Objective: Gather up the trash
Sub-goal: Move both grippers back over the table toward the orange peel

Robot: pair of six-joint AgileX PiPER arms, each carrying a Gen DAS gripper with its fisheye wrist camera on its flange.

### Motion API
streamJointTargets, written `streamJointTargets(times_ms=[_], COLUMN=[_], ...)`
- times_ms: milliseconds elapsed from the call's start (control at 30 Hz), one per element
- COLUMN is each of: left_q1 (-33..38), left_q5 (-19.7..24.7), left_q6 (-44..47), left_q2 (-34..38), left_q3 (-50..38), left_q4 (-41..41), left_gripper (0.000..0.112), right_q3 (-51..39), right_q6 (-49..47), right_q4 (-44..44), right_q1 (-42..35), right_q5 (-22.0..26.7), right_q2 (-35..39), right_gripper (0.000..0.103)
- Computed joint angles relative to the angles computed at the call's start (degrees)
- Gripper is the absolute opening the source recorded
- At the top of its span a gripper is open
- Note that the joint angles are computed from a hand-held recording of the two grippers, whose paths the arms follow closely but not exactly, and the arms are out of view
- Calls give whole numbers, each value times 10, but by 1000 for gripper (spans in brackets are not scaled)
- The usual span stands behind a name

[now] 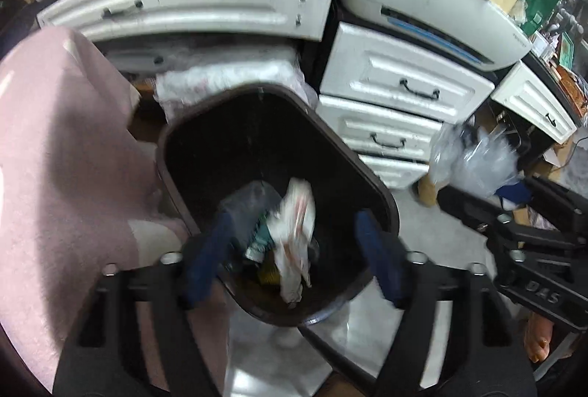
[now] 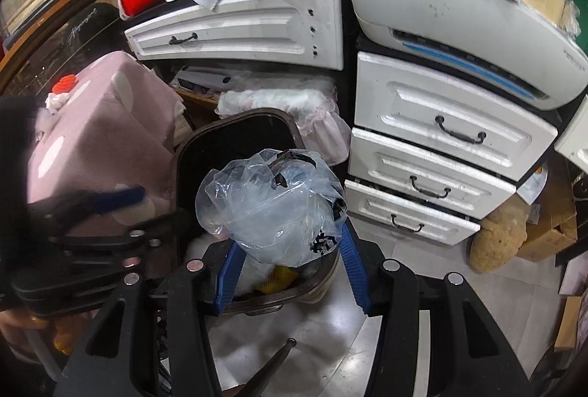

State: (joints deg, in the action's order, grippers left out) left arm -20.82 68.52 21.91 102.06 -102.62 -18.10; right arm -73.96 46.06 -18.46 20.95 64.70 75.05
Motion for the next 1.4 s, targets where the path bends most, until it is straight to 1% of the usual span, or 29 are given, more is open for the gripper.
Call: streamJointTargets(times_ms=[133,267,400,567,667,733,900,1000,1167,1400], left_q1=[-5,-6,0,9,11,16,41,53,68,97], left_q5=[0,-31,-32,-54,-75,-81,-67,-60,-47,-37], left_q6=[-2,19,19,14,12,18,36,36,32,53], left_q2=[-8,-47,-76,-117,-140,-149,-156,-157,-161,-181], left_q3=[-7,21,30,48,60,64,64,65,65,77], left_q4=[9,4,5,29,51,52,25,17,8,-13], left_gripper=[74,82,83,83,85,86,87,87,87,87], right_q3=[10,12,9,3,-4,-14,-29,-33,-25,-31], right_q6=[-7,-22,-42,-81,-90,-103,-114,-108,-102,-73], right_q4=[18,34,51,94,101,110,115,115,112,73], right_q1=[-14,-20,-19,-24,-18,-18,-18,-18,-6,23], right_q5=[-10,-20,-28,-44,-48,-50,-49,-46,-46,-31], right_q2=[0,10,33,81,113,137,179,190,179,157], right_gripper=[49,49,49,49,49,49,52,57,62,64])
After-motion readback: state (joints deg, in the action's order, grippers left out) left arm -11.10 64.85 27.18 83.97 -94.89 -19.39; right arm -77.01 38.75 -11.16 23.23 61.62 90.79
